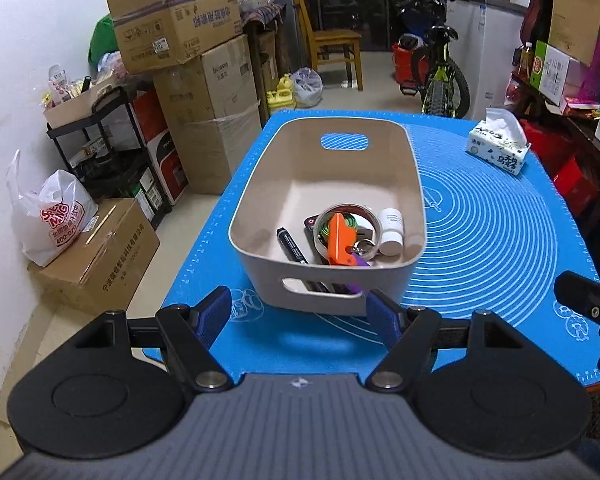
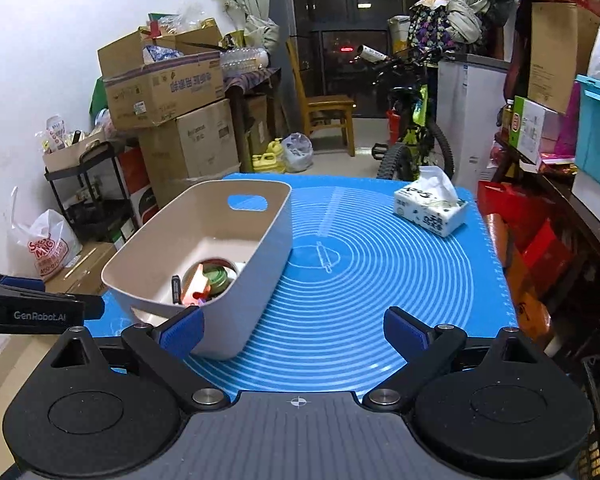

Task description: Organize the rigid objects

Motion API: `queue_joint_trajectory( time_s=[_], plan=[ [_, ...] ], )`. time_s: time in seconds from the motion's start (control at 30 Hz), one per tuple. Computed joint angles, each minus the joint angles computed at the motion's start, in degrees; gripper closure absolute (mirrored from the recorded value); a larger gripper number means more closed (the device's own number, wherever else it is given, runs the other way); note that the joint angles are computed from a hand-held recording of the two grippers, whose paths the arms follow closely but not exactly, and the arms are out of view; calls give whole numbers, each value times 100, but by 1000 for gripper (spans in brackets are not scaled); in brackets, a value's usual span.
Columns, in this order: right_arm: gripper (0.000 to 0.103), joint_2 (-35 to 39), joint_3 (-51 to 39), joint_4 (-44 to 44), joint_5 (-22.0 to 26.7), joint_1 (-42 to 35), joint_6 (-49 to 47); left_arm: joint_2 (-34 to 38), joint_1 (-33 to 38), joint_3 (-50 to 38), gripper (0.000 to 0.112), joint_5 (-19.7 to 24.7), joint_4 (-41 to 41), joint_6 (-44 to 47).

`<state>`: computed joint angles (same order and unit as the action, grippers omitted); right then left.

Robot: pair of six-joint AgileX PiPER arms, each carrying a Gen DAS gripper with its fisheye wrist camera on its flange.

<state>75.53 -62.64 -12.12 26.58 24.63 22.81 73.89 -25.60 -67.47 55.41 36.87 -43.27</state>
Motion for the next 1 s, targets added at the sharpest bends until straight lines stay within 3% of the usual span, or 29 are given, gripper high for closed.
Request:
queue_joint_trajectory(
  time_s=[0.37, 0.67, 1.0],
  plan=[
    [7, -1234, 1248, -1055, -243, 226, 923, -572, -1501, 1130, 38, 366, 1397, -2203],
    [7, -1831, 1787, -2678, 12, 894, 2784, -804, -1937, 1560, 38, 562, 1717, -2960],
    [7, -2022, 2008, -3160, 313, 1250, 3587, -886, -2454, 1895, 38, 702, 2055, -3253]
  ],
)
